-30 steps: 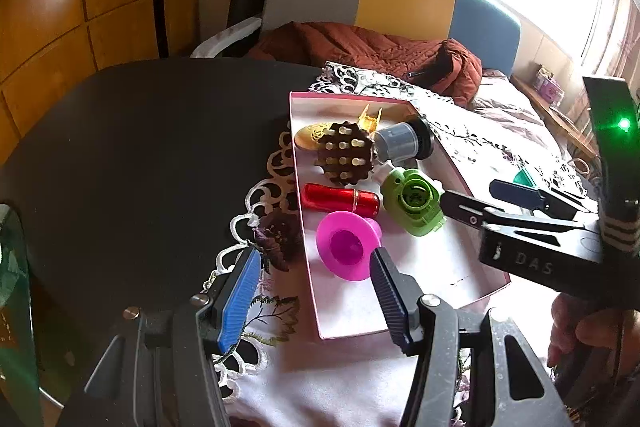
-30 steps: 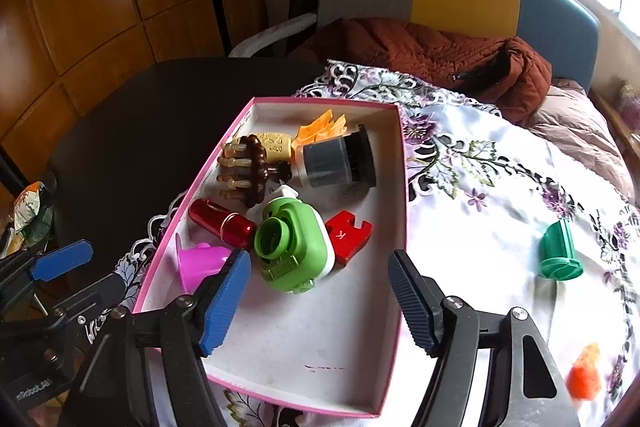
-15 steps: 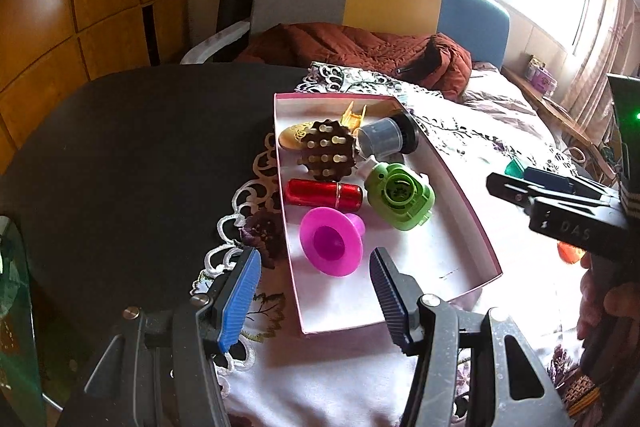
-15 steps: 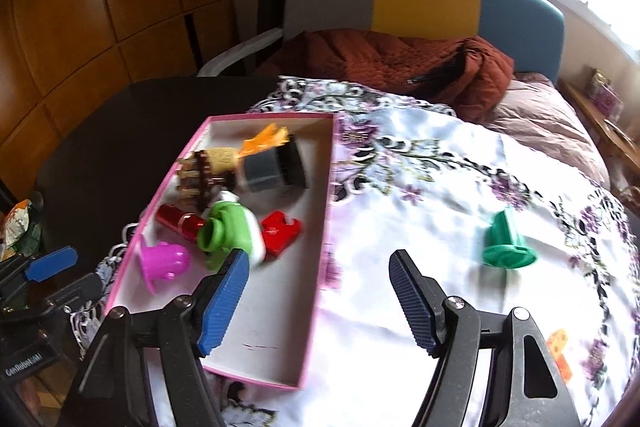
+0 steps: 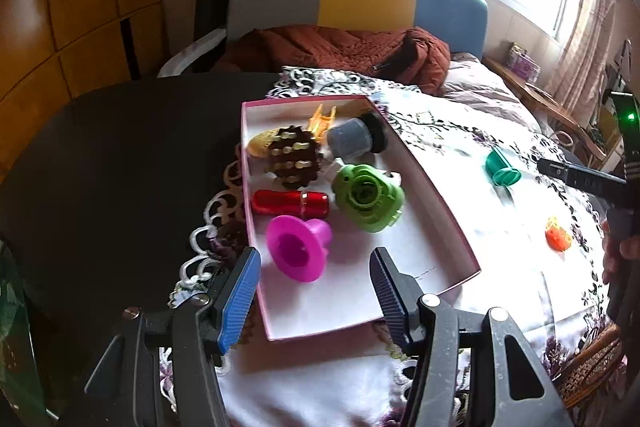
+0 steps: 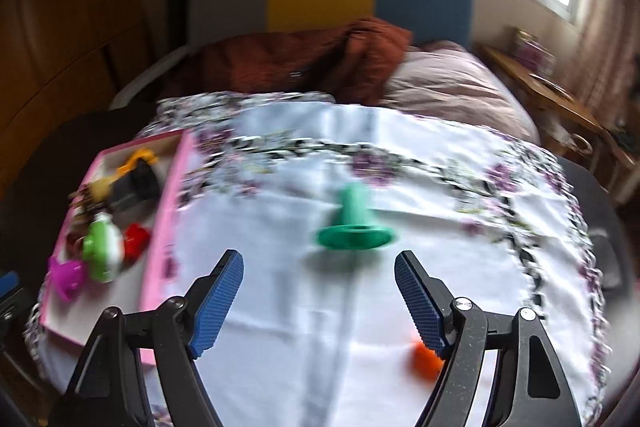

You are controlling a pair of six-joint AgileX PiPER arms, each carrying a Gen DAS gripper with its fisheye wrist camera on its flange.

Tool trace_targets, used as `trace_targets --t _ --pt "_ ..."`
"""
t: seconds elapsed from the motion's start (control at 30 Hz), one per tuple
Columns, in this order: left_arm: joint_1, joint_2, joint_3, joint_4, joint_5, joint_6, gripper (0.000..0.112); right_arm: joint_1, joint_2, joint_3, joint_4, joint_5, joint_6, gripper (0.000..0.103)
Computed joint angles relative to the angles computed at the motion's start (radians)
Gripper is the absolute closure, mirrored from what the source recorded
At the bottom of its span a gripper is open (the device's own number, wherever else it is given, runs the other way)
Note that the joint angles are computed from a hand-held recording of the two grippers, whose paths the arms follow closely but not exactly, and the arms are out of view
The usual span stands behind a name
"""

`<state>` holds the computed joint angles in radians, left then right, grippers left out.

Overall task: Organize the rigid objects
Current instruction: 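Move both tools from the tray back toward the teal piece and orange cubes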

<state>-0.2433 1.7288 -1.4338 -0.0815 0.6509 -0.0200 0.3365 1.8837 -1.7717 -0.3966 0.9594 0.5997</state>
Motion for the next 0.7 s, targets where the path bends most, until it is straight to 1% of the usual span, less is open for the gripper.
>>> trace_targets --t 0.07,0.2,0.27,0.33,0.43,0.6,0.7 --pt "-0.009 0.01 -0.019 -0.011 0.012 0.009 0.055 -0.046 -0.02 0.03 -0.016 -0.004 0.019 0.021" --pt "-0.028 0.039 -0.068 -0.049 0.05 0.042 0.055 -0.139 -0.049 0.101 -0.059 -0.025 0.096 0.021" --pt "-0.047 0.055 -0.097 -0.052 0.066 0.056 0.055 -0.18 -0.073 0.16 -0.09 -0.046 0.191 0.021" --pt "-0.066 0.074 -0.131 -0.055 0.082 0.065 0.055 -0.229 -0.084 0.181 -0.072 -0.036 0.271 0.021" --pt "-0.103 0.114 -0.197 -0.062 0.112 0.079 0.055 -0.274 -0.135 0.247 -0.078 -0.09 0.379 0.021" --pt "-0.181 0.21 -0.348 -0.081 0.186 0.109 0.055 -0.337 -0.154 0.281 0.017 -0.121 0.395 0.021" --pt "-0.213 0.3 -0.494 -0.116 0.272 0.112 0.055 -0.346 -0.16 0.293 0.043 -0.129 0.396 0.021"
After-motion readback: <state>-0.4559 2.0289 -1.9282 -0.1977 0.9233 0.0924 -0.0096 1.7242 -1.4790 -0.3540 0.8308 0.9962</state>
